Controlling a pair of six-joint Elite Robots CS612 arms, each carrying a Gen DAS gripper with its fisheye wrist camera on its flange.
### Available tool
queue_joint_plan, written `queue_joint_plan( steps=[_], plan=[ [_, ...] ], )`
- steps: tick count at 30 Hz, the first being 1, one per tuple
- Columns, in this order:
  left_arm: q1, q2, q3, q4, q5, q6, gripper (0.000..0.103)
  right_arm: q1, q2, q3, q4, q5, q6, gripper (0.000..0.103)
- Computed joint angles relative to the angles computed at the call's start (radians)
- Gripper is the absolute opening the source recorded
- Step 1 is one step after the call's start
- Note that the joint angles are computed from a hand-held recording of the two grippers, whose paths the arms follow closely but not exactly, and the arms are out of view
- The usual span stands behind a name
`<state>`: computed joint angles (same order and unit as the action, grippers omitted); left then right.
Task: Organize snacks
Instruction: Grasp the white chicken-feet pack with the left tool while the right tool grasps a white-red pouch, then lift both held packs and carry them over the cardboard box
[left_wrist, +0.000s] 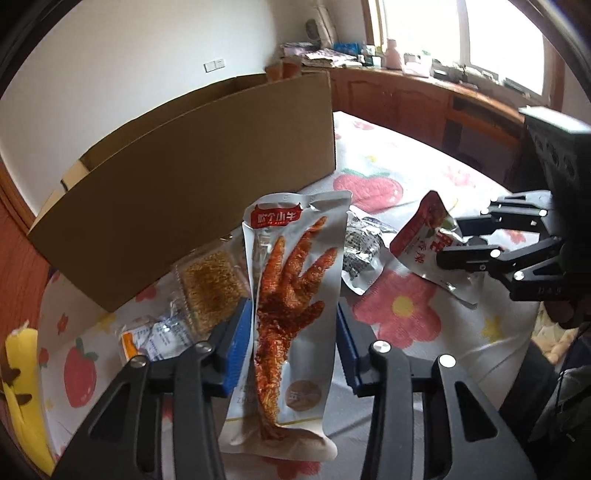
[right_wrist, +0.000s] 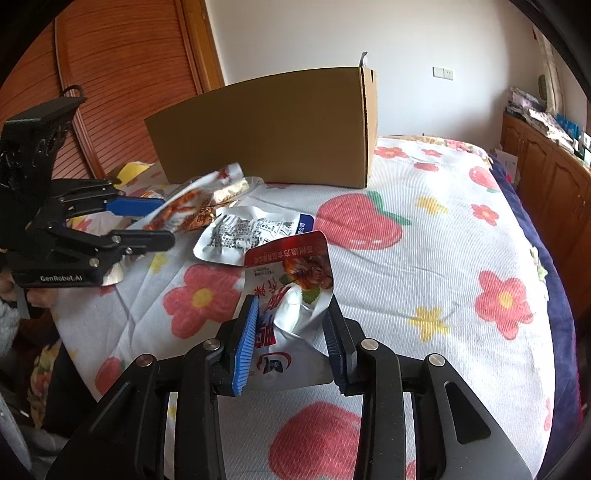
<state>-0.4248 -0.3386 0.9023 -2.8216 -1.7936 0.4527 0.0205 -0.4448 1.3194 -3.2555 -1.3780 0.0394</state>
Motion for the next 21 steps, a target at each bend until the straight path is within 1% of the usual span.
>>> queue_joint_plan(
  steps=[2,6,12,17,21],
  plan=[
    [0.004,-0.006,0.013,-0.028,0.001,-0.024,0.042,0.000,-0.001,-0.001,0.005,-0.001,0.000,0.033],
    [0.015,-0.021,0.033,-0.064,-0.042,-0.068,0.043,0.000,-0.002,-0.004,0.018,-0.002,0.008,0.034],
    [0.018,-0.031,0.060,-0.117,-0.075,-0.102,0.043,0.000,-0.004,-0.011,0.045,-0.004,0.003,0.034],
    [0.019,-0.046,0.106,-0.174,-0.076,-0.109,0.044,0.000,-0.005,-0.020,0.073,-0.004,-0.016,0.034],
    [0.020,-0.052,0.125,-0.199,-0.079,-0.131,0.044,0.000,-0.008,-0.014,0.075,-0.003,-0.021,0.034]
  ],
)
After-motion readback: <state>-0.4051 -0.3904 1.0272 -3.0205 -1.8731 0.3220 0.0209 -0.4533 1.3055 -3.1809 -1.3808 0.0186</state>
